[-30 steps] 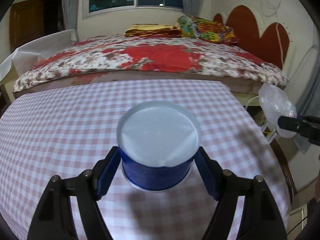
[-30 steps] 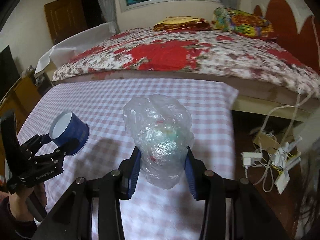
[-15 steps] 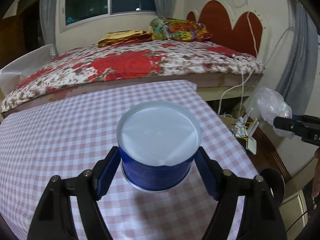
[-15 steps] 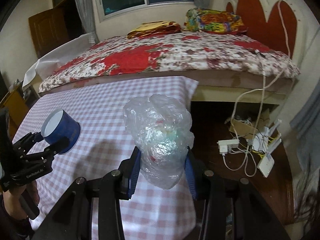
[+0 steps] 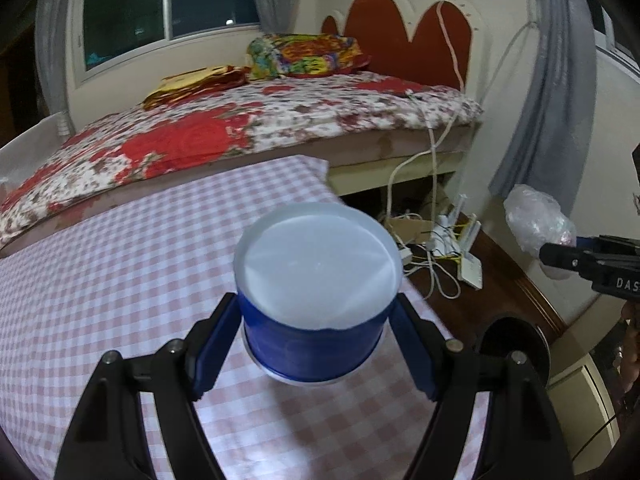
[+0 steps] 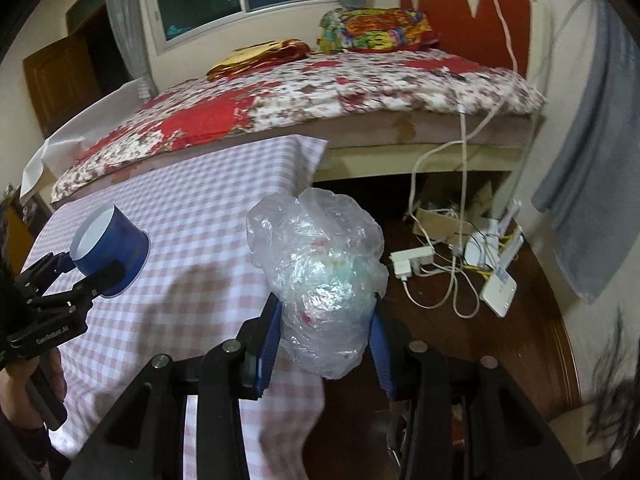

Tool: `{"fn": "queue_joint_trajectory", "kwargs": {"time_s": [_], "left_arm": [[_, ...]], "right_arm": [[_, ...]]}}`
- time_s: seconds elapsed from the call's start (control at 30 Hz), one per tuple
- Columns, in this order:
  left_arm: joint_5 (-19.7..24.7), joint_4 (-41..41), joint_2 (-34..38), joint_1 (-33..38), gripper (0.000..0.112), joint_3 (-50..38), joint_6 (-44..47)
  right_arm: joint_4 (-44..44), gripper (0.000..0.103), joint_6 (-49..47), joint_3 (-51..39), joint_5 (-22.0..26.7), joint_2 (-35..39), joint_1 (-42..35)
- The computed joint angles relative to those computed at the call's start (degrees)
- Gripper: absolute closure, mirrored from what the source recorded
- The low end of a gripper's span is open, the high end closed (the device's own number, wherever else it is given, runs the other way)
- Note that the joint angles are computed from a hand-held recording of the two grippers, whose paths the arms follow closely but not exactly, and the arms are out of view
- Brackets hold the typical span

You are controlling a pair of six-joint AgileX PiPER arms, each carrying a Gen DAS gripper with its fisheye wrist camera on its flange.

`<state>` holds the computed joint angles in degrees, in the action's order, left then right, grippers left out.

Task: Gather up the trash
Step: 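Carry the blue cup and plastic bag over the black bin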

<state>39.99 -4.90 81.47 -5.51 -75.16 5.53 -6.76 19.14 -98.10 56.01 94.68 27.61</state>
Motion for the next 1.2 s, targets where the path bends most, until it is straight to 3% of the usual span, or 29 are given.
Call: {"fn": "queue_joint_trajectory", "kwargs": {"time_s": [0.93, 1.2], "left_arm": [[1.48, 10.69, 8.09, -27.12, 0.036, -5.46, -12.65], [1.23, 8.94, 12.13, -32.0, 0.036, -7.07, -12.61]], "right_arm": [[4.45, 0.059, -7.44, 30.38, -5.64, -20.7, -21.72], [4.37, 0.059, -10.56, 38.4, -7.34, -24.1, -26.33]]}}
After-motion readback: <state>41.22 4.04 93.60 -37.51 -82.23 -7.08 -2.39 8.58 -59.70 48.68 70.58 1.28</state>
